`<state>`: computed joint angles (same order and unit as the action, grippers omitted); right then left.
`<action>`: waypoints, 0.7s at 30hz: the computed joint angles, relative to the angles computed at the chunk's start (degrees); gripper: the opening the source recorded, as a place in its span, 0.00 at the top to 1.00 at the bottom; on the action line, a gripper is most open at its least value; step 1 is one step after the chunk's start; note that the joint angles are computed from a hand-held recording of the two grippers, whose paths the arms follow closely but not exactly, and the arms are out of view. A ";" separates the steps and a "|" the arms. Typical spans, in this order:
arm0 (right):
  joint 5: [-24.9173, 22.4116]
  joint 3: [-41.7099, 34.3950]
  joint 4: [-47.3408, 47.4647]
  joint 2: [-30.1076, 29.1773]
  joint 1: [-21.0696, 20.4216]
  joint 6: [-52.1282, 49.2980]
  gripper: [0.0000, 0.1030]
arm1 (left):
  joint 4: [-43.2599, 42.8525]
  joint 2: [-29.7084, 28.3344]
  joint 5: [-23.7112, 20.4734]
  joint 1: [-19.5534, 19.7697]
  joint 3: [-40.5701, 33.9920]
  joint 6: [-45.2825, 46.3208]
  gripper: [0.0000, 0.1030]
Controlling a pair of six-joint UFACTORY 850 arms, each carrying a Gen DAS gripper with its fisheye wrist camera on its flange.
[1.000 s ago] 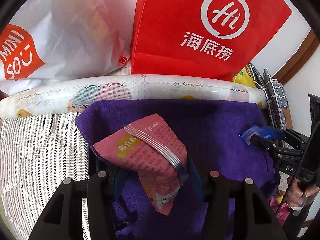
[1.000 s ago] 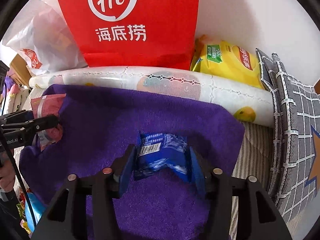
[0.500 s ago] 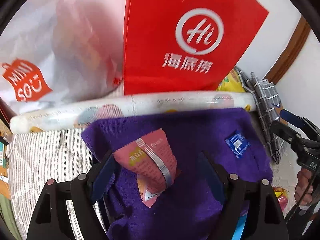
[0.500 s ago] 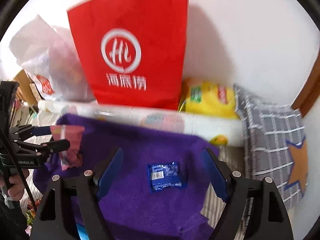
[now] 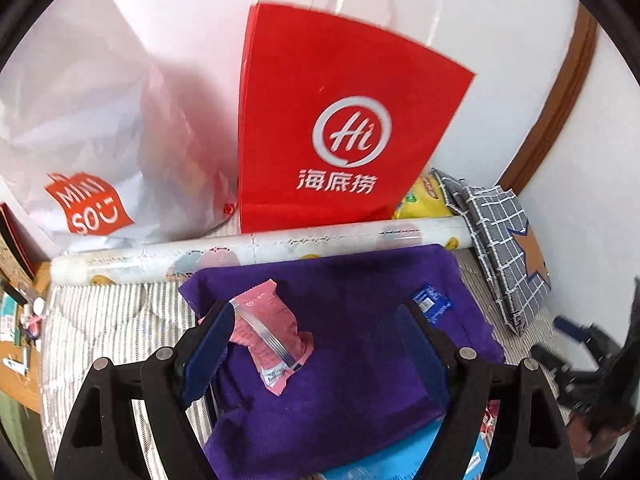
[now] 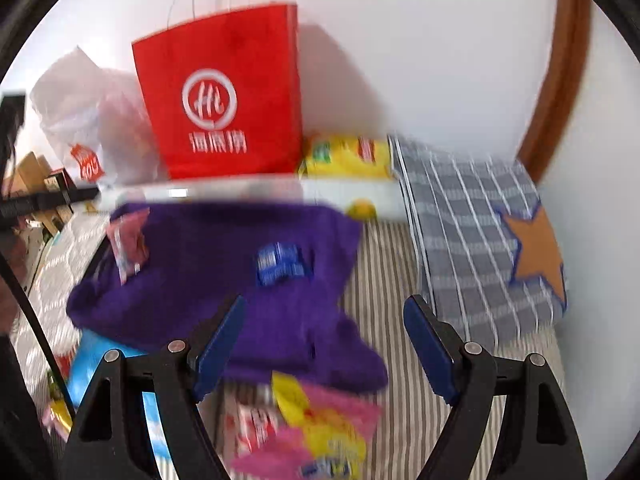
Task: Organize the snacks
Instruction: 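Grasp the yellow-pink chips bag with right tool while left tool grasps the pink bear candy stick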
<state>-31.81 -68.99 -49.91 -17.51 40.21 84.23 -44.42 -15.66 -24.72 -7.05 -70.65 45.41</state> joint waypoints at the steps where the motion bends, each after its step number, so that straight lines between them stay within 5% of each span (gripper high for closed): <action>1: 0.41 1.09 0.69 0.26 0.17 0.52 0.22 | -0.38 0.80 0.28 -0.16 0.77 0.55 0.20; 8: 2.94 6.23 7.76 0.01 0.77 0.13 0.22 | -0.89 7.30 0.68 0.12 7.89 2.07 0.20; 11: 8.27 9.52 9.15 1.00 0.67 1.91 0.22 | -0.03 9.88 0.93 0.73 10.94 1.69 0.20; 14: 7.44 10.02 9.86 0.63 1.19 2.70 0.22 | 1.23 12.96 1.84 1.37 14.55 1.06 0.20; 16: 8.37 11.44 6.76 1.26 1.74 6.94 0.32 | 2.34 14.68 2.37 2.03 16.64 0.11 0.20; 21: 8.49 15.24 -4.78 4.95 4.29 19.79 0.36 | 5.10 18.08 2.43 4.63 21.32 -2.18 0.20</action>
<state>-23.32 -53.75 -54.69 -12.56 44.50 104.02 -39.32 2.42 -22.29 -2.42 -49.32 43.23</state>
